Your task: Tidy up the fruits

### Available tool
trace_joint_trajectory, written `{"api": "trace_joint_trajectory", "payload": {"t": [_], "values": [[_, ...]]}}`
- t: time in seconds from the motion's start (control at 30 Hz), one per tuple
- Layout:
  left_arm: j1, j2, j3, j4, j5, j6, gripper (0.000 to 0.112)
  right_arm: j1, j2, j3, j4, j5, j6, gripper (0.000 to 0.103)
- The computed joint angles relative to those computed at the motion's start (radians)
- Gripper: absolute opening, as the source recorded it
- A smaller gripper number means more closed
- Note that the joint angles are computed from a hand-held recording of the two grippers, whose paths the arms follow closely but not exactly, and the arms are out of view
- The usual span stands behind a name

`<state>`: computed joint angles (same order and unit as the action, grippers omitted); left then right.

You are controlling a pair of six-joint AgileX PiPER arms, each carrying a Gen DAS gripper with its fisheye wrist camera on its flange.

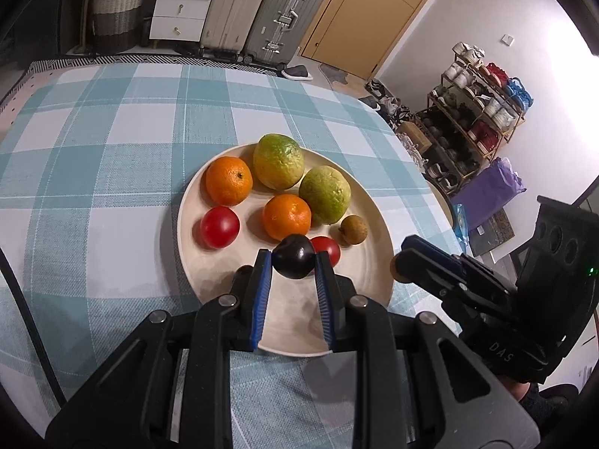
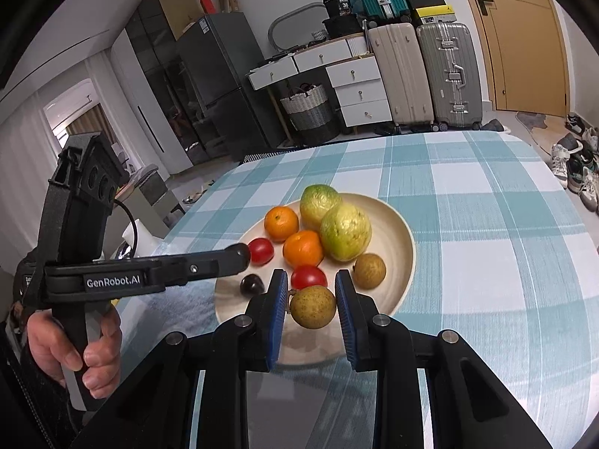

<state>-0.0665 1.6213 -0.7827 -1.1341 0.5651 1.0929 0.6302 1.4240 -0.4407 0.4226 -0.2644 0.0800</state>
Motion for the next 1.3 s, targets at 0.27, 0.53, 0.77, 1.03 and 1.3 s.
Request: {"api": "trace_joint_trajectory", "payload": {"t": [0.27, 0.53, 0.77, 1.03, 1.3], "values": [[-0.026, 0.041, -0.014, -0.022, -0.024, 0.004, 0.021, -0.027, 0.039, -0.029, -0.077, 0.003, 0.060, 0.027], [-0.030, 0.080, -0.029, -0.057, -0.019, 0.026, 0.021, -0.058, 0.098, -0.056, -0.180, -0.020, 0.151, 0.027], [-0.021, 0.092, -0.034, -0.074, -0.028, 0.003, 0.024, -0.041, 0.139, -0.083, -0.115, -0.023, 0.074, 0.038], [0.003, 0.049, -0.008, -0.100, -0.024, 0.020, 0.046, -0.025, 0.059, -0.015, -0.118, -0.066, 0.112, 0.053], [0.008, -0.072, 0.057, -0.079, -0.050, -0.007, 0.060, 0.050, -0.054, 0.063, 0.180, -0.089, -0.120, 0.067]]}}
